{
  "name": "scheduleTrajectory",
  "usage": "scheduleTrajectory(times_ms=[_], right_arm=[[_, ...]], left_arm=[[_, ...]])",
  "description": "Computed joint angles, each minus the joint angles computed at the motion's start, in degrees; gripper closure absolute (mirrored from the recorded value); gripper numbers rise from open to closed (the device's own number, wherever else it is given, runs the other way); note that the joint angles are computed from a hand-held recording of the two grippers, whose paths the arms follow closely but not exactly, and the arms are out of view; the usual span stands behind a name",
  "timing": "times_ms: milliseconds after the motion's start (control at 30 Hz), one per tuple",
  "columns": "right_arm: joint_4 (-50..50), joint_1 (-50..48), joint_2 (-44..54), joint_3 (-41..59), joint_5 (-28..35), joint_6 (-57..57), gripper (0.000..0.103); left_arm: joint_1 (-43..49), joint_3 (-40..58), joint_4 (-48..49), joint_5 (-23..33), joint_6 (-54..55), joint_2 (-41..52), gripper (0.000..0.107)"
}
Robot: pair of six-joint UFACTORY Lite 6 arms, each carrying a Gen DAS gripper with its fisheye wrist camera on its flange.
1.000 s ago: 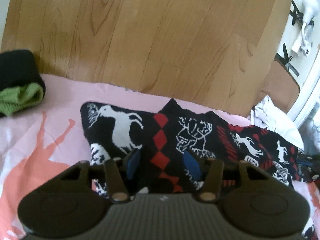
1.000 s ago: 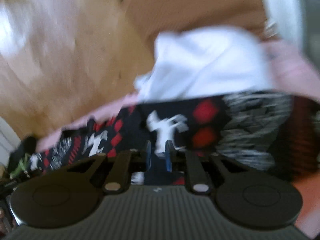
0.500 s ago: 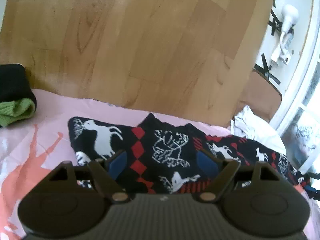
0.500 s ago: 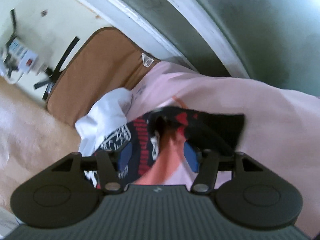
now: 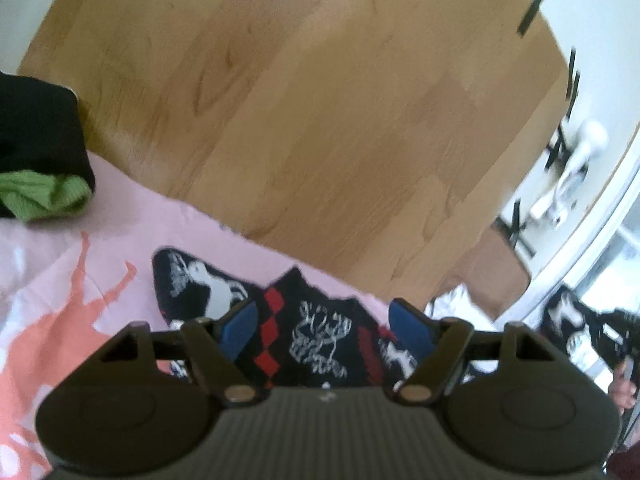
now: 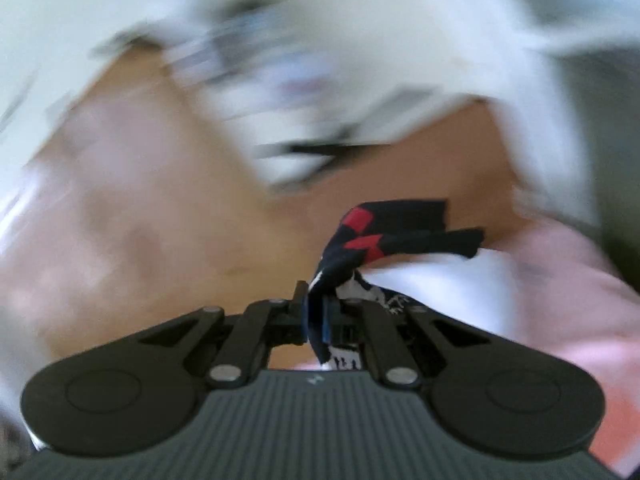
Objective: Fold small clothes
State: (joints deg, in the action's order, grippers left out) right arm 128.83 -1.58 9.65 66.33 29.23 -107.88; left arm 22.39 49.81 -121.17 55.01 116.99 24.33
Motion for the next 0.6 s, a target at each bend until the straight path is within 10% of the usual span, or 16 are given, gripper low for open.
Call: scheduleTrajectory(times_ms=[433,600], right_arm=[[27.4,38.2,34.6,23.3,-14.4,-42.4,0.094],[16.7,35.2,33.2,21.4,-9.7,-27.5,0.094]], left_arm=[[8.5,9.7,6.8,1.4,-11.8,8.2,0.033],[5.7,8.8,6.4,0.2,-9.6,7.6,0.033]])
